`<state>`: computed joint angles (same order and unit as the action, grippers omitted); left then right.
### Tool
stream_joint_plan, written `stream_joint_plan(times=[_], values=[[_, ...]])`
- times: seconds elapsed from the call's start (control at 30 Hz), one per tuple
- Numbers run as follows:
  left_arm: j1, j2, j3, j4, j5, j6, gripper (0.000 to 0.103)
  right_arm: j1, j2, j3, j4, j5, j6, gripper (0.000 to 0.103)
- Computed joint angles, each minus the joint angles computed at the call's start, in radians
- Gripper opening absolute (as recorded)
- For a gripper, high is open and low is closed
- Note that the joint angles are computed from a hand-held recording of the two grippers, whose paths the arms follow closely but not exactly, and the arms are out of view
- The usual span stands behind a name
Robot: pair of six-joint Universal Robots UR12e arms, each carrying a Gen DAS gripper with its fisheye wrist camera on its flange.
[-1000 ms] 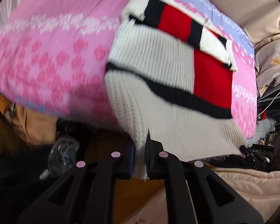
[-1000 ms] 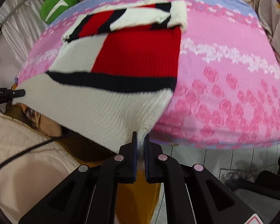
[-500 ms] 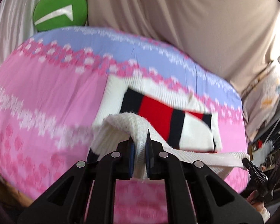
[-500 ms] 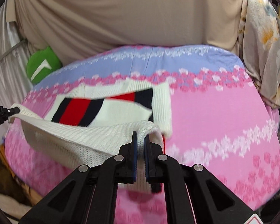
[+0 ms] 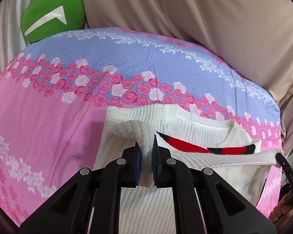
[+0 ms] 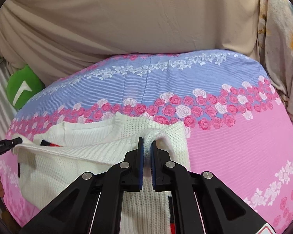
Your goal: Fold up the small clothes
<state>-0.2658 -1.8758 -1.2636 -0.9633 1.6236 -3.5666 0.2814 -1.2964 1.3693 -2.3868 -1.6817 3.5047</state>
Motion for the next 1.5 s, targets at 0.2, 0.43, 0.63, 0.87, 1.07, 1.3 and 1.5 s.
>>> stream_joint_plan(times=[0.2,0.43,0.63,0.87,1.07,1.3,1.5], values=[[0.003,-0.059,0.059,-0.038,0.011,0.016,0.009,-0.003,0.051,-0.049,0.054,-0.027,0.047,0.005],[0.008,-0.124,0.128,-0.093,0.016,0.031,0.009,-0.007,0.107,-0.108,0.120,-0.051,0.079,0.005],[0.018,-0.161,0.155,-0.139,-0.014,0.017,0.015,-0.014,0.132,-0.133,0.174,-0.033,0.127,0.006],[0.058,-0.031,0.011,0.035,-0.154,-0.065,0.060,-0.017,-0.019,0.017,-0.037,0.010,0.191,0.027],[0.072,0.098,-0.149,-0.052,-0.184,-0.036,0.069,-0.002,-0.148,0.172,0.082,0.033,0.101,0.063],[0.071,0.143,-0.238,-0.118,-0.203,-0.125,0.047,-0.024,-0.156,0.227,0.169,0.139,0.165,0.041],[0.076,0.156,-0.214,-0.174,-0.213,-0.038,0.011,-0.017,-0.187,0.225,0.162,0.079,0.131,0.006]])
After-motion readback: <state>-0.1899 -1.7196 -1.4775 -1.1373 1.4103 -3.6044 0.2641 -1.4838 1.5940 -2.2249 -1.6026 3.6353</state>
